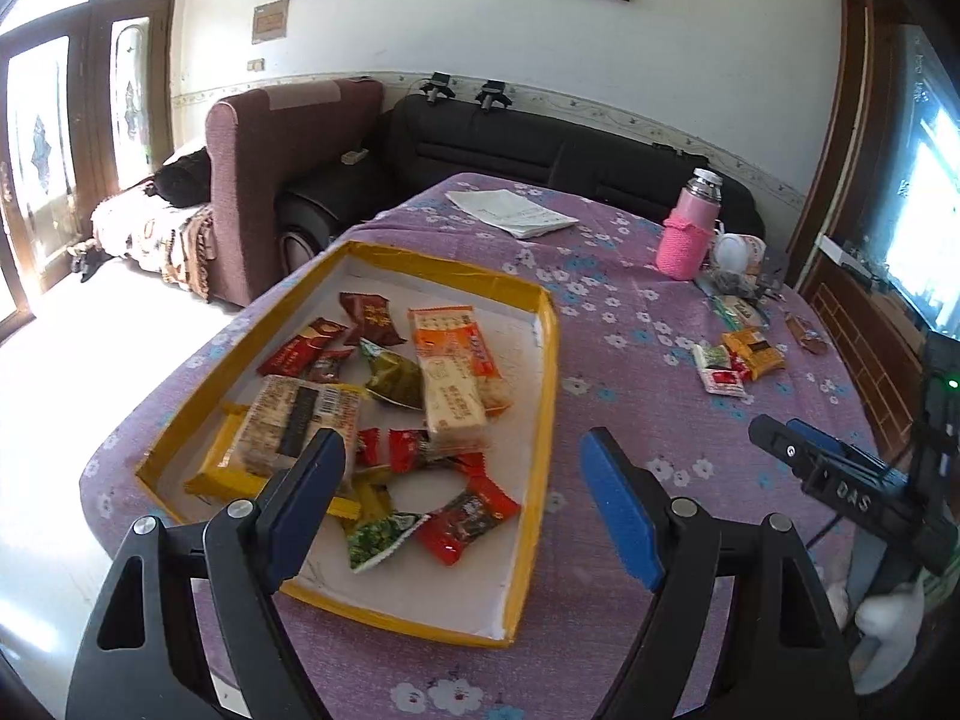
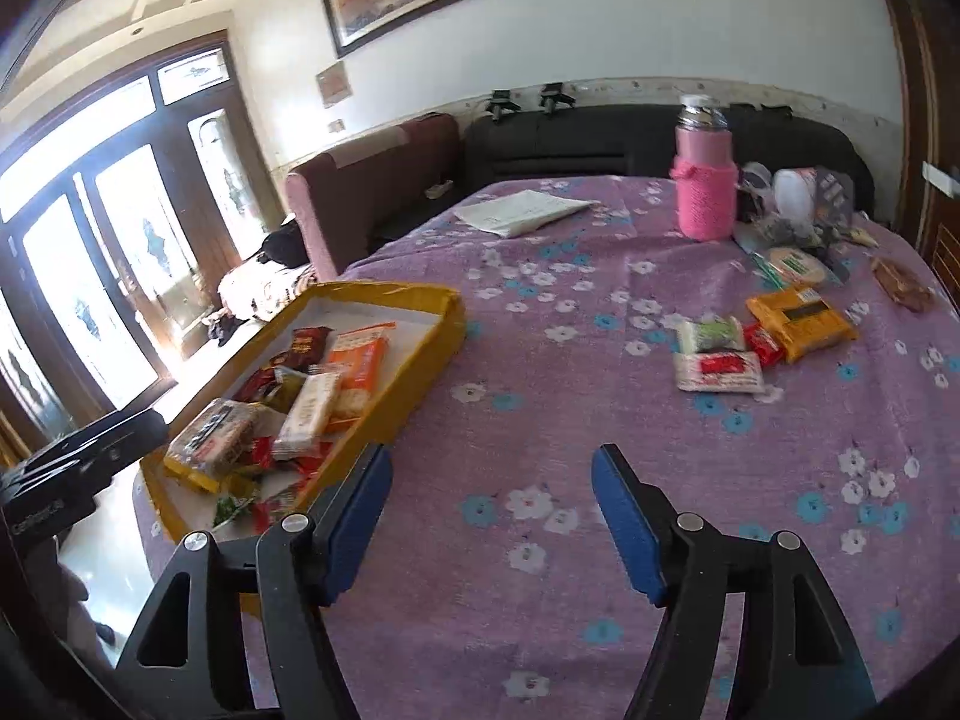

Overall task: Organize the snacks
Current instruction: 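Move both tools back to the snacks beside the thermos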

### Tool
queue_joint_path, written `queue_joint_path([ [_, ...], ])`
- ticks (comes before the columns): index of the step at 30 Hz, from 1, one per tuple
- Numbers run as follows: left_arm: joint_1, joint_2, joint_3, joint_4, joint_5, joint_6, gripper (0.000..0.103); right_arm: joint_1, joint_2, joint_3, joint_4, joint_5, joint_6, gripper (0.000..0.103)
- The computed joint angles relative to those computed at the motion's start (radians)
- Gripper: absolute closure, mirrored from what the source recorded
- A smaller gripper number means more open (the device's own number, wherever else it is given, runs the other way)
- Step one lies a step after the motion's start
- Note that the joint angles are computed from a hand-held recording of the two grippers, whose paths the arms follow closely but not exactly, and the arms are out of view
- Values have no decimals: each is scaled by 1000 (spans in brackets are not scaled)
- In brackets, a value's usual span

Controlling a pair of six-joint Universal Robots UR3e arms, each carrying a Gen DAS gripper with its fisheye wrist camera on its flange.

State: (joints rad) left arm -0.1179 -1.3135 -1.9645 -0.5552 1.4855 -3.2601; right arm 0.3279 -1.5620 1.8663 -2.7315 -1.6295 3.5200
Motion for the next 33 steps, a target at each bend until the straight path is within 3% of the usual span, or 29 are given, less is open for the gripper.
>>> queue_joint_path([
  [5, -19, -44, 6, 12, -96, 3, 22, -315, -134, 142, 52, 127, -33, 31],
  [9, -35, -70, 14, 20, -113, 7, 22, -517, -87, 121, 63, 307, -28, 31],
  [12, -37, -85, 24, 21, -124, 11, 22, -514, 75, -28, 81, 329, -28, 31],
  [17, -24, -99, 28, 16, -153, 16, 22, -436, 335, -343, 177, 247, 7, 33],
  [18, -23, -102, 27, 19, -159, 17, 22, -420, 382, -410, 206, 225, 8, 35],
  [20, -23, -112, 27, 25, -163, 20, 22, -390, 476, -545, 267, 188, -9, 52],
  [22, -18, -120, 27, 23, -172, 24, 22, -348, 570, -701, 388, 99, -9, 57],
  [24, -12, -123, 24, 23, -182, 28, 22, -330, 635, -796, 461, 72, -11, 80],
  [26, -6, -129, 23, 26, -190, 30, 22, -320, 642, -800, 467, 101, -28, 89],
  [29, 6, -141, 27, 20, -216, 26, 22, -286, 624, -785, 489, 166, -118, 92],
  [31, 10, -146, 29, 13, -233, 30, 22, -293, 574, -735, 546, 326, -197, 92],
  [33, 10, -142, 26, 16, -235, 32, 22, -324, 465, -596, 505, 459, -240, 92],
])
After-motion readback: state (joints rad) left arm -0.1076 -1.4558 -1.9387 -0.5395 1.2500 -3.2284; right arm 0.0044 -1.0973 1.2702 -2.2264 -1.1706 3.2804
